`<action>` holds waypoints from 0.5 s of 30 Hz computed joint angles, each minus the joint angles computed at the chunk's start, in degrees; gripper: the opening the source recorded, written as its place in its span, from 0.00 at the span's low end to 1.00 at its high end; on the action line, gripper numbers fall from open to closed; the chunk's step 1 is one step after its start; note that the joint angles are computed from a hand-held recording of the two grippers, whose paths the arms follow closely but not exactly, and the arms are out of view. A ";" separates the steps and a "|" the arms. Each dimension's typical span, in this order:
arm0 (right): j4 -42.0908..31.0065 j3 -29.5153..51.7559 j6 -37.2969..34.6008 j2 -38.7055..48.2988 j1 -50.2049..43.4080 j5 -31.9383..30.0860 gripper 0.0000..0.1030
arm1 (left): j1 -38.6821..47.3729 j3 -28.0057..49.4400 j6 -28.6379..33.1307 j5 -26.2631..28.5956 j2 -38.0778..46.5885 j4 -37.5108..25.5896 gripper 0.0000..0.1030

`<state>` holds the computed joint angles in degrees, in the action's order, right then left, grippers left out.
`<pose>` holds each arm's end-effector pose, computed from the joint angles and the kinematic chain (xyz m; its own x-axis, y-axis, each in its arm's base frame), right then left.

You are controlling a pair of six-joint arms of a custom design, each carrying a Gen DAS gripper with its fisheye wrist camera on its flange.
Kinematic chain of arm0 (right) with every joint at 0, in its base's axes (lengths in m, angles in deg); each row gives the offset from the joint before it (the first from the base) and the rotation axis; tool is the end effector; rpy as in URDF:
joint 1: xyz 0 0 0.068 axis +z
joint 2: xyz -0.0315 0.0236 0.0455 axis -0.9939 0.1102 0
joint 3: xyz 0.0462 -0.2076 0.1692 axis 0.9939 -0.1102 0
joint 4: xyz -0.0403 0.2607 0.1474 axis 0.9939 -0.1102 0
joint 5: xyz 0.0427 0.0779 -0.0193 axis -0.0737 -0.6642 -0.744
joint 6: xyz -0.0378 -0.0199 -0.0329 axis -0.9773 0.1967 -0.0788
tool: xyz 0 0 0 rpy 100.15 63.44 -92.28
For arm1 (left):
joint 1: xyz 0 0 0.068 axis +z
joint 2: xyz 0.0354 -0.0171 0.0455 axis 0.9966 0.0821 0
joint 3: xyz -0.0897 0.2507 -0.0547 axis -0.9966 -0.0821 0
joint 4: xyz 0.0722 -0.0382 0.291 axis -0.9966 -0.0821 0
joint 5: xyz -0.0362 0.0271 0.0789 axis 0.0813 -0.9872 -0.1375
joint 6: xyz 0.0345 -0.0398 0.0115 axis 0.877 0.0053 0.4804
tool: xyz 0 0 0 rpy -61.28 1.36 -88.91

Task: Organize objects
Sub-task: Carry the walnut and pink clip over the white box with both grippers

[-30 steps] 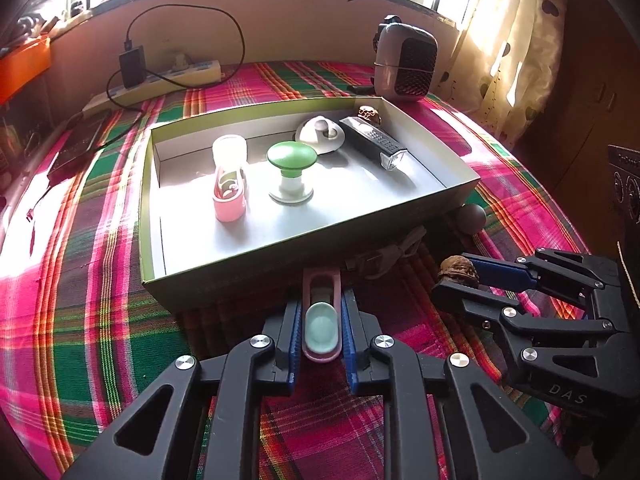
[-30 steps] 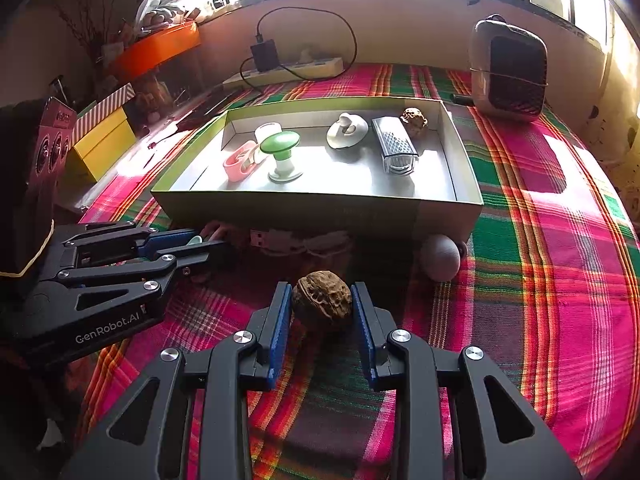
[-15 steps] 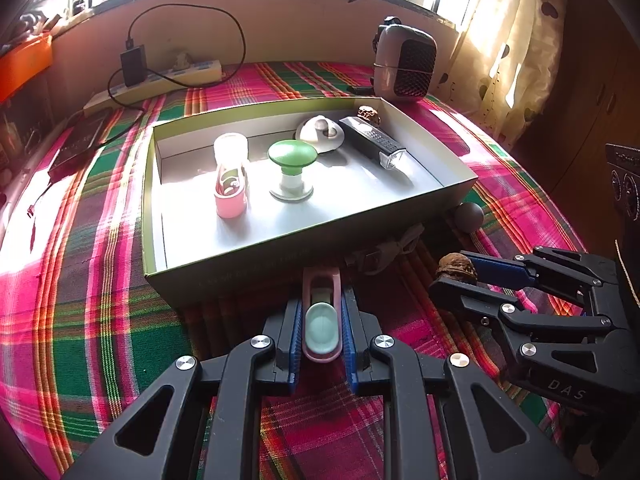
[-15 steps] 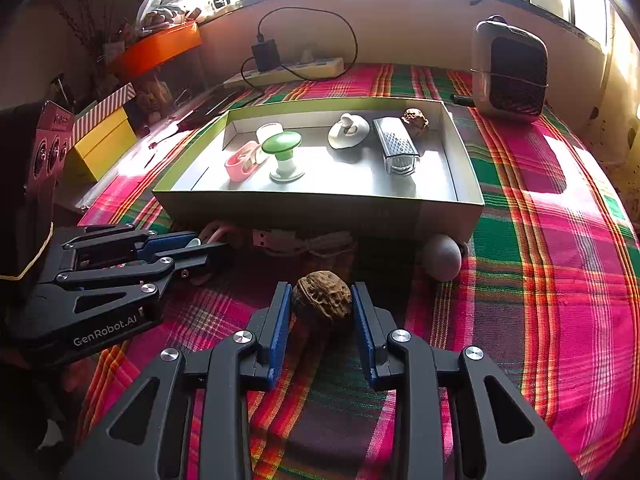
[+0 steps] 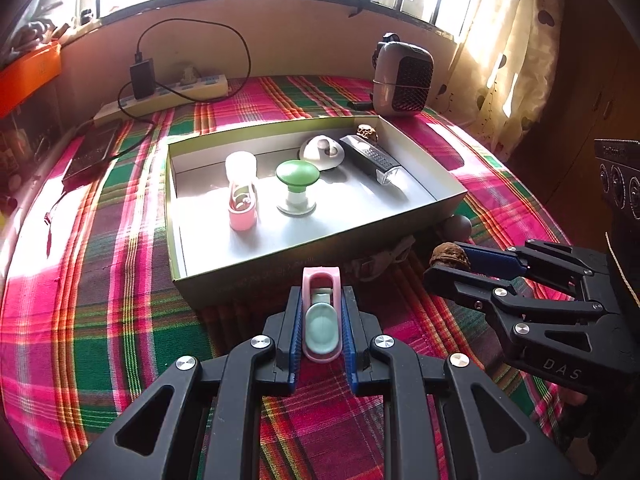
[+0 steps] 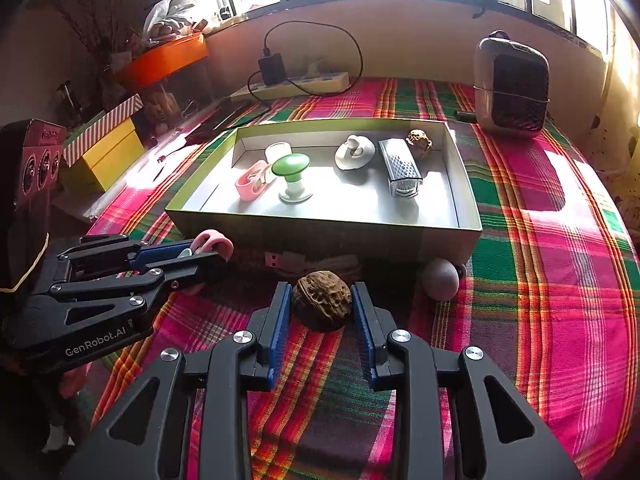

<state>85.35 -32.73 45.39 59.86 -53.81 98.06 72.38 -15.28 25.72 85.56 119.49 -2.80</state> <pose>0.2403 0.1276 0.0294 -0.7365 0.1322 -0.6634 0.0352 0.9869 0.1575 0.3231 -0.0892 0.0405 -0.6271 0.4359 -0.6456 0.6626 0.7342 -0.1479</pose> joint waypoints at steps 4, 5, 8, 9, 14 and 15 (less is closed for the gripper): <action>-0.62 0.07 -0.76 -1.63 -0.48 -0.11 0.31 | 0.66 -0.08 -0.41 0.22 -1.34 -0.59 0.15; -0.75 0.14 -1.05 -2.01 -0.58 -0.18 0.31 | 0.78 -0.07 -0.46 0.19 -1.60 -0.62 0.15; -1.54 0.59 -2.18 -3.02 -0.71 -0.01 0.31 | 1.07 0.10 -0.67 0.19 -2.20 -0.85 0.15; -1.84 0.85 -2.63 -3.34 -0.81 0.01 0.31 | 1.19 0.23 -0.74 0.29 -2.32 -0.91 0.15; -2.88 2.74 -5.11 -4.11 -2.41 -1.35 0.31 | 1.53 1.66 -1.42 0.03 -2.09 -1.36 0.15; -3.08 3.29 -5.67 -4.14 -2.92 -1.75 0.31 | 1.55 2.08 -1.68 -0.05 -1.92 -1.46 0.15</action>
<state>82.27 -29.44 39.72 55.72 -56.73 96.30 73.93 -13.20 24.04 85.52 117.57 -4.26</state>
